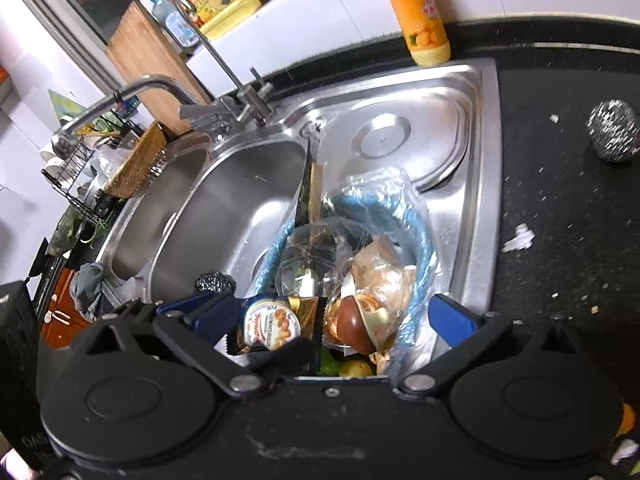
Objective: Collect trash
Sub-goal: 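Move both grippers back to the steel wool scrubber on the counter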
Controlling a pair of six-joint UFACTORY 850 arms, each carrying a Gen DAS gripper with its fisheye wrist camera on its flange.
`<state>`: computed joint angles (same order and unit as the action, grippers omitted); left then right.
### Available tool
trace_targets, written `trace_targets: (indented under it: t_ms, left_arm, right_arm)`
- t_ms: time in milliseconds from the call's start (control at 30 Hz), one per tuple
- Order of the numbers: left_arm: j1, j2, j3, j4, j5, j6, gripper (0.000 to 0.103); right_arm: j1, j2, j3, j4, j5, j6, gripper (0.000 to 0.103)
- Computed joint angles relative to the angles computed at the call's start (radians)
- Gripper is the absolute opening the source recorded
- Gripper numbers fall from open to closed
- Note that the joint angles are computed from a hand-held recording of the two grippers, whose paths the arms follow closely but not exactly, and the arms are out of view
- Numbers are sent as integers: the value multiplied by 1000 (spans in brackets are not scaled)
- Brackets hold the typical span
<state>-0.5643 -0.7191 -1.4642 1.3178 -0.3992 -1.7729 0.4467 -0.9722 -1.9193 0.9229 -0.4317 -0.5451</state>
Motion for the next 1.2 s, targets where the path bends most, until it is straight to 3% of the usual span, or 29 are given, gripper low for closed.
trace_targets:
  t_ms: [167,333,767,1067,1200]
  left_arm:
    - [-21,-7,-45,46,-13,-42,103]
    - [-51,-54,-131,22,-17,24,103]
    - [-120,-239,-416,-323,2,441,103]
    - [-128,-414,-709,-500,-109,640,103]
    - [-116,-551,-954,-612,-189,766,103]
  right_arm:
    - [-26,66,86,96,50,-99,103]
    - [-63,124,169,164,102,-158,103]
    - [-172,223,342,261,172,-224,103]
    - [-222,196,314,190,155,-176,103]
    - [-237,142,222,60,119,-57,103]
